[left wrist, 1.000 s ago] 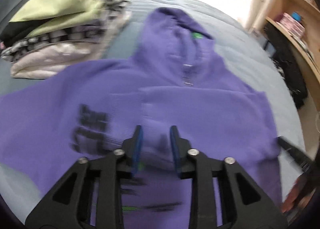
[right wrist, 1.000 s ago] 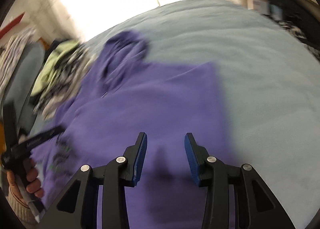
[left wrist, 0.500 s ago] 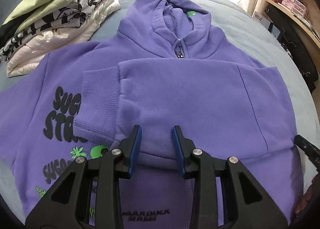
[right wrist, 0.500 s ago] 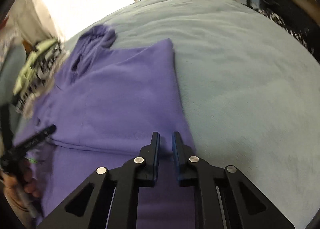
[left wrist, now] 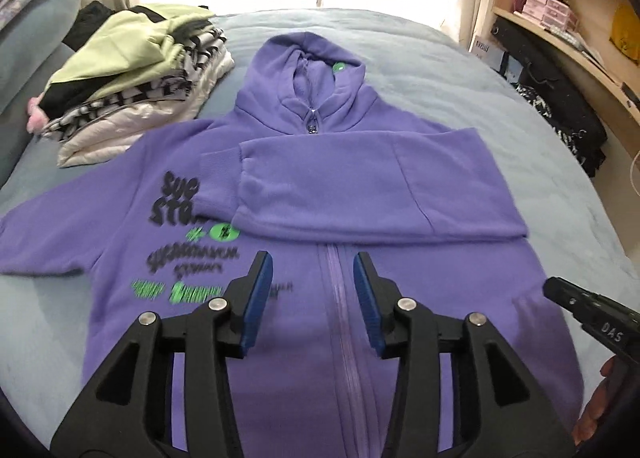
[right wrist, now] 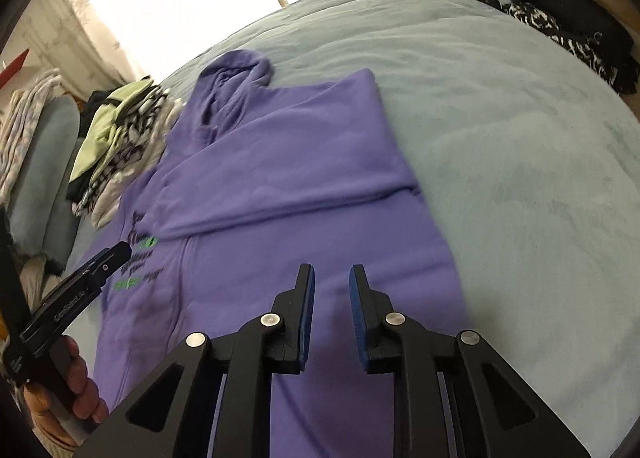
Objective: Fold large clothes
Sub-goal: 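Move the left gripper to the other outstretched sleeve cuff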
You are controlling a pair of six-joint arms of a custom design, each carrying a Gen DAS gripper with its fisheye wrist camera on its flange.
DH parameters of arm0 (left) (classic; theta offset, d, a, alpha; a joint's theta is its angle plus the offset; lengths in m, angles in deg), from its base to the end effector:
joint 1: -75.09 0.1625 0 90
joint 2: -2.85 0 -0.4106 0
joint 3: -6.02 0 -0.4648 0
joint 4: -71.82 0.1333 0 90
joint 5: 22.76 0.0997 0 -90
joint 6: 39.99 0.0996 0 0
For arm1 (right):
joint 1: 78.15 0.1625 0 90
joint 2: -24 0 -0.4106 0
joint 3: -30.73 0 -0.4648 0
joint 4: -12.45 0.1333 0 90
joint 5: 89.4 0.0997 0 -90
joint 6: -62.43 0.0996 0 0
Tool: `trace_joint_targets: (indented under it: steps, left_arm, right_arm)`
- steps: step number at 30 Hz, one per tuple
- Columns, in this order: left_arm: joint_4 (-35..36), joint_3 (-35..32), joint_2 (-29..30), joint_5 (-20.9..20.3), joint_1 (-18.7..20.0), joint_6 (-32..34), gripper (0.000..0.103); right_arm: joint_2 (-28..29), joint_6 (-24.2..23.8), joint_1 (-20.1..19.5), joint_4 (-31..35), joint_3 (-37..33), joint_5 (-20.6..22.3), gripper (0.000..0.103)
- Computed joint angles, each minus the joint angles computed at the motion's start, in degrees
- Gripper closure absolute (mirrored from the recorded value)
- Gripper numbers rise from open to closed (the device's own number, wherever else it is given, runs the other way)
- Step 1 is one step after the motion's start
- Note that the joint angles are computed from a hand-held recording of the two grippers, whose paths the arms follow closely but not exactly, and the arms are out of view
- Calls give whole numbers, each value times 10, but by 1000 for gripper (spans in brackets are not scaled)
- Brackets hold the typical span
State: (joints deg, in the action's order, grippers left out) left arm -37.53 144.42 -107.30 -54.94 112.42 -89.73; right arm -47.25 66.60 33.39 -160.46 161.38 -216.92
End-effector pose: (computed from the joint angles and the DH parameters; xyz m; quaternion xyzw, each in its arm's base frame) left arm -0.1529 -0.3903 0.2601 0.0598 0.8715 -0.3331 0.3549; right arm 0.2480 -0.4305 0.1186 0.0752 -0.9263 0.2581 0.2641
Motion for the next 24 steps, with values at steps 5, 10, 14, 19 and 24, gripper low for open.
trace_joint_targets:
  steps: [5,10,14,19,24]
  left_arm:
    - [205,1,-68,-17,-78,-149,63]
    - [376,-3,-139,-39,-147,-272,55]
    - [525,-13,-195,-51,-209,-378,45]
    - [690,-33,-255,-81,-264,-498,40]
    - [815,-49,-330,-118,-296,-592,40]
  right_arm:
    - [-24,42,74,33,22,-26,70]
    - [-33,83,167,62,36,-67,52]
    - [-18,119,217,100,24,-65,52]
    - [22,141,259,131,-5,-58,52]
    - [77,152,296,139,-45,-49,52]
